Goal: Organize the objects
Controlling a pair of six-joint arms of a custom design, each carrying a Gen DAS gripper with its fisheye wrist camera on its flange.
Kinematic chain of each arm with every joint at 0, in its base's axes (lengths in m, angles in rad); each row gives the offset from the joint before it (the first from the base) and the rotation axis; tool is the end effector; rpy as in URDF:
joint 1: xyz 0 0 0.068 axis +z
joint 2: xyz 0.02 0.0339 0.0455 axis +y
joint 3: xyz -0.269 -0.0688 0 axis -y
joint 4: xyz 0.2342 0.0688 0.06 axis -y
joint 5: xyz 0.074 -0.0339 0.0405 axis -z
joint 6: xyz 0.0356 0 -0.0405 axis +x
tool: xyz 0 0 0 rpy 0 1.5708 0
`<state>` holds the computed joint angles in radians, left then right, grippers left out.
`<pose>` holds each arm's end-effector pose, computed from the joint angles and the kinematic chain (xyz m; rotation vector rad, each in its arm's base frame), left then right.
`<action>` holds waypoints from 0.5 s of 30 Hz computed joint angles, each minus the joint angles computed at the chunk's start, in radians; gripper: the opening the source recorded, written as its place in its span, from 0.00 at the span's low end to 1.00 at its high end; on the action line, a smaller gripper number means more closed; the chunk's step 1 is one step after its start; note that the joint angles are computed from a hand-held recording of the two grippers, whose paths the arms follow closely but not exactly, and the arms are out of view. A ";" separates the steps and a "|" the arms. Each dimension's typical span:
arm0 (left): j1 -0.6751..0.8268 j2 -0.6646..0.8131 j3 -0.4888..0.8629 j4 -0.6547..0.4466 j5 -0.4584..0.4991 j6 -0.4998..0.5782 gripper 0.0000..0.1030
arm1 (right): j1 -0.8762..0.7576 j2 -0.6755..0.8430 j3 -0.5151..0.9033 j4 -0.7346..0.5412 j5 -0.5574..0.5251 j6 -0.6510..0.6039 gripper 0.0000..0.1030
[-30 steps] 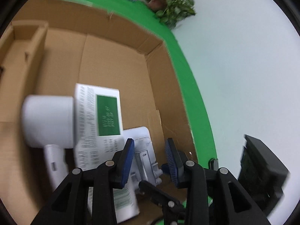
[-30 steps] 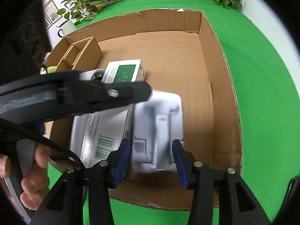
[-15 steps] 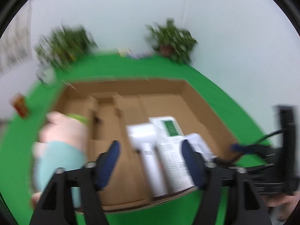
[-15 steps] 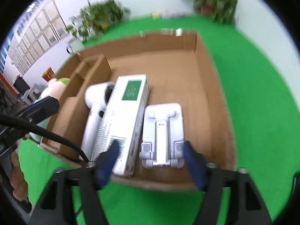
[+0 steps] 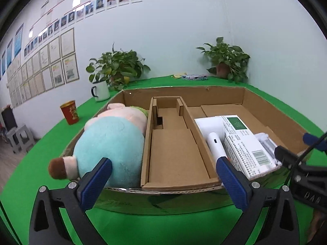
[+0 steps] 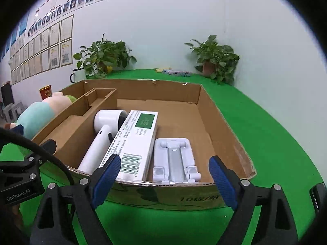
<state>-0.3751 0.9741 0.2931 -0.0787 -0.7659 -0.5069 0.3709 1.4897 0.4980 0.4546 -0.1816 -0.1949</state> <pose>0.1587 -0.0360 0.1666 -0.4964 2.0535 0.3769 0.2496 0.1039 0.1627 -0.6936 1.9949 0.2967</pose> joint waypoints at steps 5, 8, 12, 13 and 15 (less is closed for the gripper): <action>-0.006 0.125 0.034 0.040 -0.025 -0.012 1.00 | -0.007 0.008 -0.015 0.039 -0.001 0.008 0.88; 0.005 0.110 0.033 0.035 -0.014 0.003 1.00 | -0.010 0.010 -0.011 0.033 -0.010 0.008 0.89; 0.012 0.115 0.030 0.048 -0.011 0.013 1.00 | -0.012 0.007 -0.012 0.030 -0.022 0.006 0.92; 0.014 0.116 0.029 0.052 -0.009 0.015 1.00 | -0.011 0.008 -0.011 0.031 -0.019 0.006 0.94; 0.008 0.122 0.032 0.049 -0.018 0.011 1.00 | -0.014 0.009 -0.011 0.034 -0.014 0.013 0.99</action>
